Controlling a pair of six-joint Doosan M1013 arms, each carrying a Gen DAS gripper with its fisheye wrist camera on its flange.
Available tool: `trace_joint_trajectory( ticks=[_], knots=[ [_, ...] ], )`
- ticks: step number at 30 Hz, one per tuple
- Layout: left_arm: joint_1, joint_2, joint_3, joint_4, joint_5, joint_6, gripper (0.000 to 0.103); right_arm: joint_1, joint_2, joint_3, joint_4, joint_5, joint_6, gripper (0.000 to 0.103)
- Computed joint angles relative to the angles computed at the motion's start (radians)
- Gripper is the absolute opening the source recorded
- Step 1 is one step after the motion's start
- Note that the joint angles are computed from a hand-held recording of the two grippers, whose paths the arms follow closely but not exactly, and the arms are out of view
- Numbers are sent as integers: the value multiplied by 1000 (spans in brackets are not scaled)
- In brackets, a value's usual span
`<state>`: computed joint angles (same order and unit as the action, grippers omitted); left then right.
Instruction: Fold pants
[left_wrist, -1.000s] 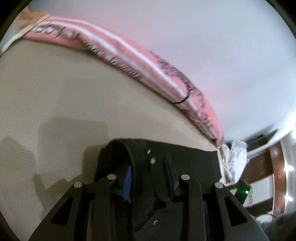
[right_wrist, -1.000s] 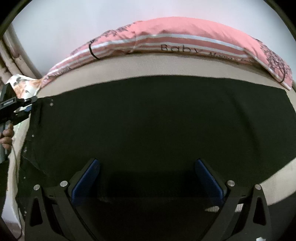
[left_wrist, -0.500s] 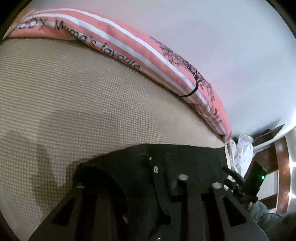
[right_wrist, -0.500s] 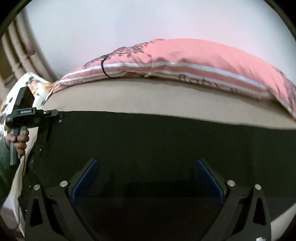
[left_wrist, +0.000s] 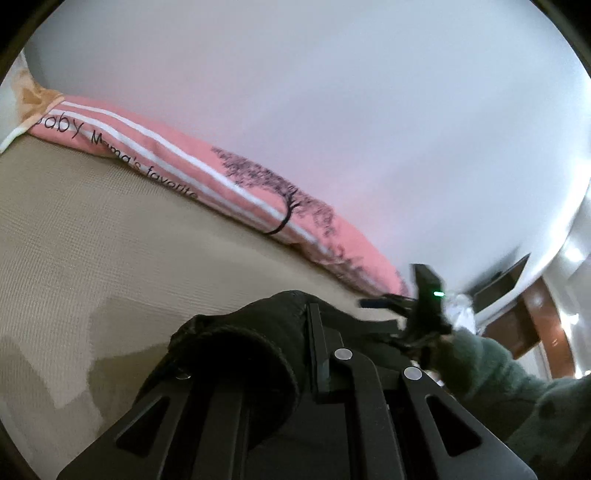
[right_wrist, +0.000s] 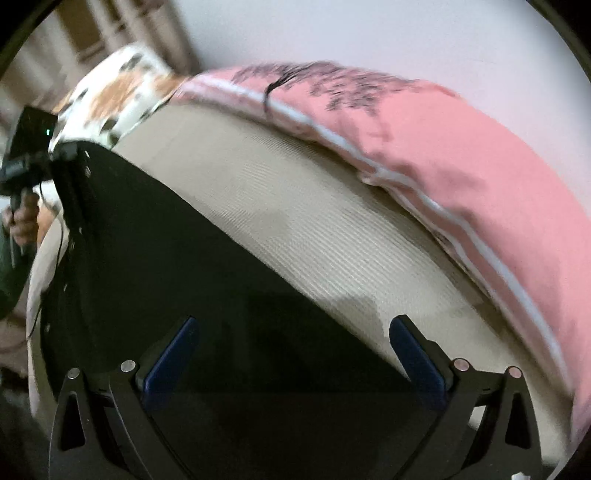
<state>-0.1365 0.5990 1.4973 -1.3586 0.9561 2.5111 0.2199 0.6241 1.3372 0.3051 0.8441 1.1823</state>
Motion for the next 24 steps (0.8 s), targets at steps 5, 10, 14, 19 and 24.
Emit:
trace_joint_trajectory(
  ticks=[5,10,14,19,24],
  knots=[
    [-2,-21,20,-20,-3,13,8,-8,98,-166,44,257,-158,90],
    [3,-21,15,-5,-4,-17,8,-10,151,-243,62,424,-248,68],
    [4,-25,17,-3,-12,-32,8,-17,166,-254,39,473,-256,60],
    [2,-31,23,6,-27,-39,8,-42,166,-248,54,500,-258,39],
    [1,-36,26,16,-35,-60,8,-53,153,-220,25,512,-252,25]
  ],
)
